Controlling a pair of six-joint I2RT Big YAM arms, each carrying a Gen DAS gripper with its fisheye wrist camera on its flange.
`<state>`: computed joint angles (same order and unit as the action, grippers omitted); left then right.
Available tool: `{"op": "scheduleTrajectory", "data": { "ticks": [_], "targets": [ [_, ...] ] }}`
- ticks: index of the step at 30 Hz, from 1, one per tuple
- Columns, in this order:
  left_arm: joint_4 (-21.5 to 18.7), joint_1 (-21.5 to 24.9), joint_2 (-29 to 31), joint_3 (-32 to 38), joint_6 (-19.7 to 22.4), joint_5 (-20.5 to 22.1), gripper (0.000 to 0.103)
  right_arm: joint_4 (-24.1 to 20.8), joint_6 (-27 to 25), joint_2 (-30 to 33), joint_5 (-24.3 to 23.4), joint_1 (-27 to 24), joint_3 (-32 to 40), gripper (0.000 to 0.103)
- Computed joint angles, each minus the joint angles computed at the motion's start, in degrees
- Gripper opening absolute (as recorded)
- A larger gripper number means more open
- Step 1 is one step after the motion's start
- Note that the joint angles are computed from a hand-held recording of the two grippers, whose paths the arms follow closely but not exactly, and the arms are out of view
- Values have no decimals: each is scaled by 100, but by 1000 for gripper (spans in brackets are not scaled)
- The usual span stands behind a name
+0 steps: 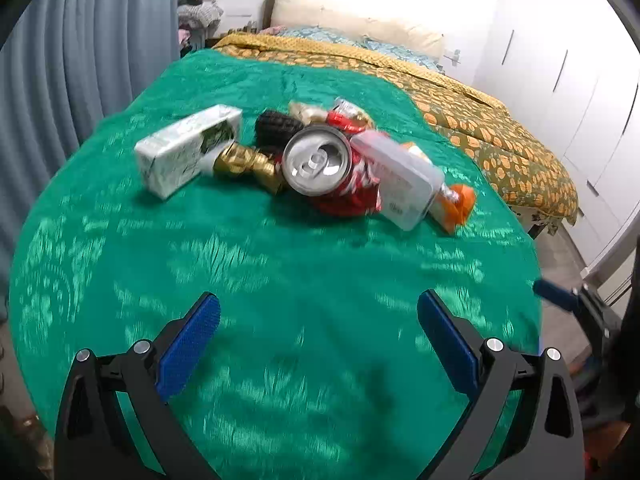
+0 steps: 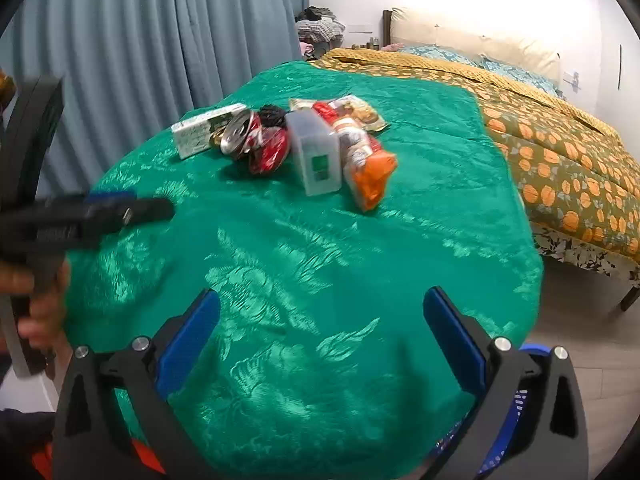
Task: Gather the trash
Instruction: 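Move the left tool back to the pile and grasp the crushed red Coke can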
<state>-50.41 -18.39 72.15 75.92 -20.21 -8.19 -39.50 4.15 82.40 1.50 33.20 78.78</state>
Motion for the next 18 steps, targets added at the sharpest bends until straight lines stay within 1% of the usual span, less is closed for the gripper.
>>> {"op": "scheduleTrajectory", "data": {
  "ticks": [3, 6, 8, 10, 12, 14, 15, 16, 18],
  "targets": [
    [75, -93, 326, 306, 167, -239, 98, 49, -73, -61, 45, 25, -91, 99],
    [121, -169, 826, 746, 295, -515, 98, 130, -24, -142, 6, -20, -193, 99],
    [58, -206, 1207, 1050, 441, -768, 98, 183, 28, -178, -35, -62, -235, 99],
    [-127, -202, 1501, 1310, 491, -929, 98, 222, 31, -216, -87, -126, -266, 99],
    [-411, -143, 1735, 1596, 393, -859, 98, 244, 52, -252, -114, -157, -301, 99],
    [-395, -72, 1766, 1645, 317, -936, 98, 250, 81, -286, -173, -206, -330, 98],
    [-551, -28, 1796, 1725, 259, -1029, 98, 250, 90, -305, -208, -229, -338, 99],
    [-626, 17, 1805, 1755, 199, -988, 98, 253, 94, -319, -221, -236, -344, 99],
    [-713, 175, 1651, 1642, 47, -739, 98, 261, 91, -363, -262, -271, -358, 99]
  ]
}}
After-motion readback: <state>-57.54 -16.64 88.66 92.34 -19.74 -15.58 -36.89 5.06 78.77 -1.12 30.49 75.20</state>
